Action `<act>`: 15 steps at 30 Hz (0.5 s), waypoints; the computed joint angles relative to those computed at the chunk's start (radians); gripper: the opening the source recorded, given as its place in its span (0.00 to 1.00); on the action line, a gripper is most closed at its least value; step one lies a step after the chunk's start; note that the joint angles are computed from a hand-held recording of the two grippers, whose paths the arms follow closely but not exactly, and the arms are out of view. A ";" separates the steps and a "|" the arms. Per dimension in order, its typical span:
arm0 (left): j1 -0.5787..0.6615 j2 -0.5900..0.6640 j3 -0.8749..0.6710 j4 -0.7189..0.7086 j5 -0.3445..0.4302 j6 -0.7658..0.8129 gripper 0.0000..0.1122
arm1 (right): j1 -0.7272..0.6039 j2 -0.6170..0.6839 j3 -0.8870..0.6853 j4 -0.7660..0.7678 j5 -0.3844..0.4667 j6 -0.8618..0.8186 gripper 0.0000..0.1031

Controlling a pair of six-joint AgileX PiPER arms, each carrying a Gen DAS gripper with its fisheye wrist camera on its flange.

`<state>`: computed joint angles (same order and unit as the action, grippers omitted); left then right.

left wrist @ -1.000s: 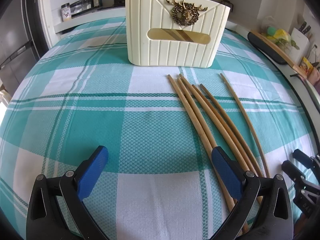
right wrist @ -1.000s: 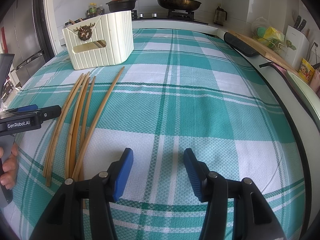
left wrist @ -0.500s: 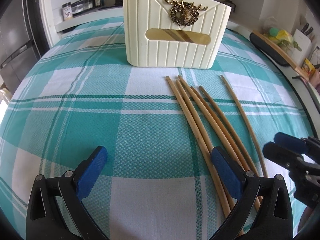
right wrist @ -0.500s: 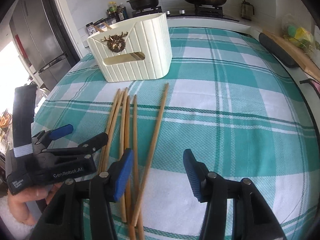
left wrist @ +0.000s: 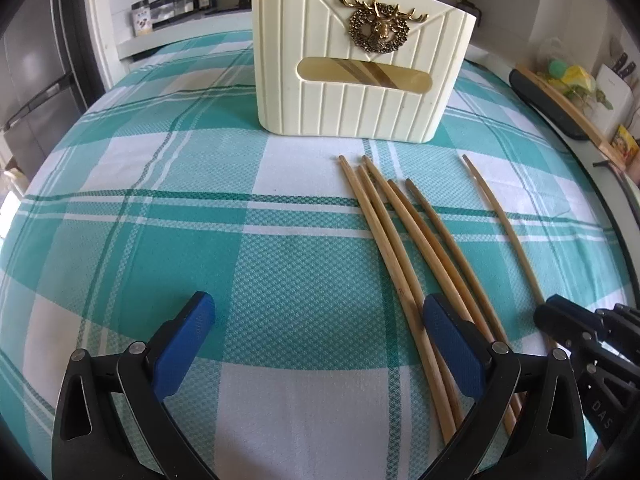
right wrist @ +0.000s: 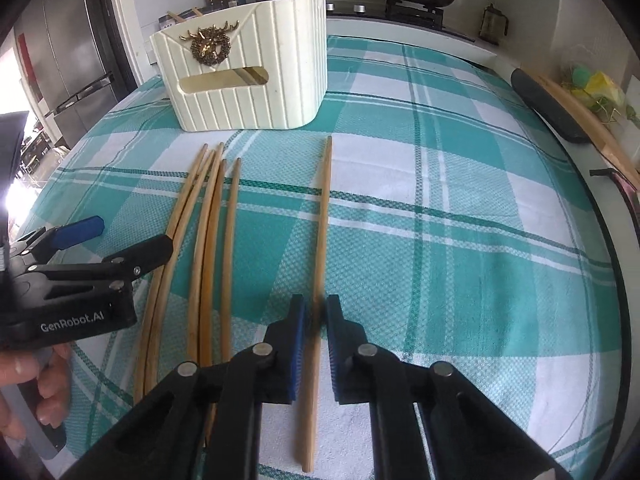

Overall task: Organize utensils
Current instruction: 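Close the right tool on one wooden chopstick, then grasp another chopstick with the left tool while the right lifts its chopstick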

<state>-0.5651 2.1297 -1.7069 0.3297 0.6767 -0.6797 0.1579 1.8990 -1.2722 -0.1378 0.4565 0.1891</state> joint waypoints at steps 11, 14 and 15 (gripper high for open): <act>-0.032 -0.021 0.041 0.109 0.069 -0.139 0.91 | 0.032 -0.013 0.050 -0.191 -0.059 0.166 0.09; -0.025 -0.056 0.094 0.064 0.029 -0.028 0.91 | 0.034 -0.017 0.047 -0.190 -0.039 0.163 0.09; -0.021 -0.066 0.106 0.036 0.019 0.025 0.91 | 0.035 -0.021 0.050 -0.189 -0.033 0.160 0.09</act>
<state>-0.5860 2.0637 -1.6009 0.3658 0.6961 -0.6544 0.1928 1.8779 -1.2222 -0.3270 0.4230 0.3488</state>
